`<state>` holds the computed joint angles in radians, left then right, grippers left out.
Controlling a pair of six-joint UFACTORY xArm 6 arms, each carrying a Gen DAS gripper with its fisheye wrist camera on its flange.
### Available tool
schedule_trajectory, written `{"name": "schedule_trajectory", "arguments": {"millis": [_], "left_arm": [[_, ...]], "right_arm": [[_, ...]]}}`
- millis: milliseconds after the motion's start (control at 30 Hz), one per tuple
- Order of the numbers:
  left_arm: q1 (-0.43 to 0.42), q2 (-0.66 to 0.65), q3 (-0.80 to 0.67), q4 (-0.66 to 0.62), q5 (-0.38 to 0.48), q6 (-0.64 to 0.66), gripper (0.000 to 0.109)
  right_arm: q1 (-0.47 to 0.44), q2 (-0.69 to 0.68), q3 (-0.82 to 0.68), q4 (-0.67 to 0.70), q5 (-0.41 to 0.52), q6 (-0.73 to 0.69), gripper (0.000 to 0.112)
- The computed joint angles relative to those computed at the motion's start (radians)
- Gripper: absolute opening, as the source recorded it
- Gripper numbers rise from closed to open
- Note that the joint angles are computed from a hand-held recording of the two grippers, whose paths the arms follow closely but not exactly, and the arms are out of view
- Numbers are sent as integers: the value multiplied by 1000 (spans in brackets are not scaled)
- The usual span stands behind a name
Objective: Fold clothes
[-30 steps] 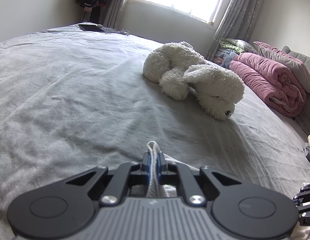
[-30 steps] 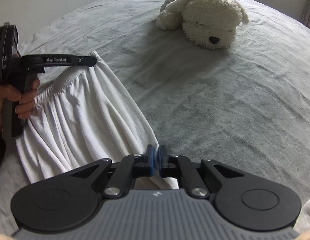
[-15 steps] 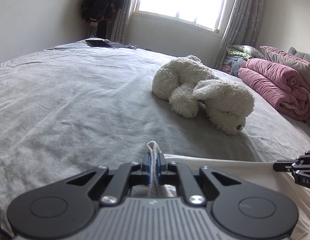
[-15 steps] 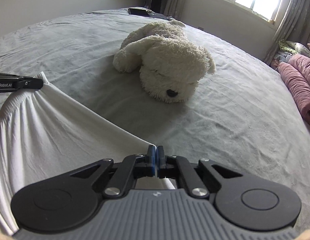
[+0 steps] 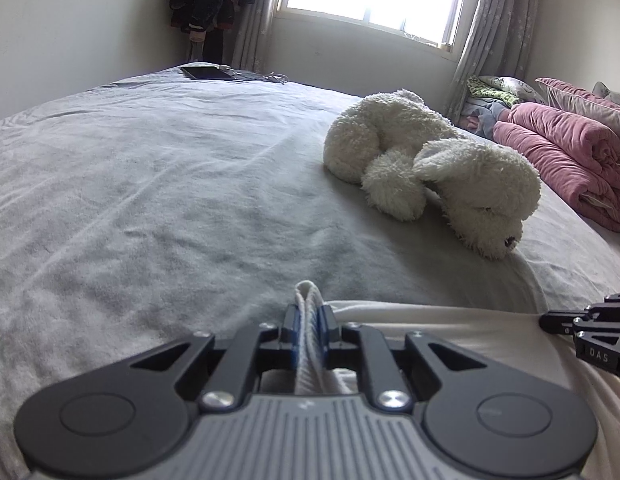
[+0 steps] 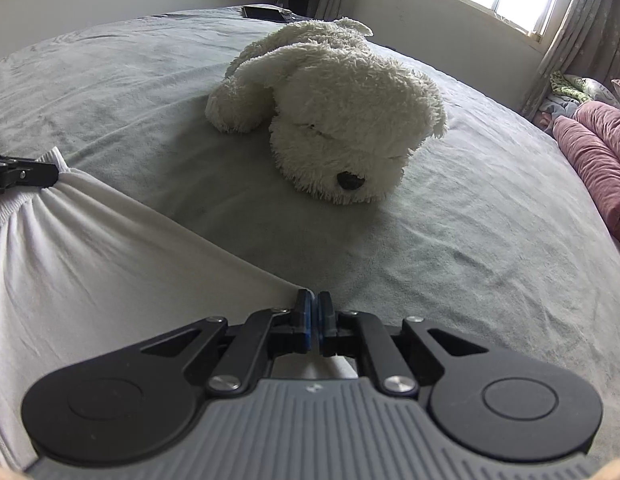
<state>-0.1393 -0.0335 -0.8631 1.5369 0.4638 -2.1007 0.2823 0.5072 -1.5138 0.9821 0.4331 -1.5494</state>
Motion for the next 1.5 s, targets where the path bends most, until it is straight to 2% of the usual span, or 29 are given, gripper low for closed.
{"name": "schedule_trajectory", "arguments": {"millis": [67,133,233,333,533,867,1000,1200,1267,1400,1500], "left_arm": [[-10,-13,2,-42,9,46,17],[-26,-25,0,-103,33,115,31],[-52,-45,-9,-189,73,211,34],[-73,-60,-22,-254,78,281,37],[-127,-38,-84,-380,56,410,39],[-227,83,-232,-546,10,563,39],[-270,151,-300,-621,-26,661,39],[-324,273,-399,-826,-158,897,40],[-347,315,-434,-908,-176,984,41],[-382,379,-479,-1071,-212,1127,43],[-404,415,-509,-1144,-221,1196,44]], "right_arm": [[-19,-7,-14,-30,59,54,22],[-45,-17,-25,-49,118,92,34],[-83,-32,-34,-83,168,135,35],[-132,-36,-58,-122,220,175,35],[-237,-21,-126,-192,298,241,35],[-375,30,-236,-269,411,292,35],[-403,74,-287,-313,447,321,35],[-419,124,-322,-383,483,335,35],[-420,124,-313,-379,474,321,34],[-426,115,-297,-353,459,295,3],[-439,108,-295,-310,441,270,3]]}}
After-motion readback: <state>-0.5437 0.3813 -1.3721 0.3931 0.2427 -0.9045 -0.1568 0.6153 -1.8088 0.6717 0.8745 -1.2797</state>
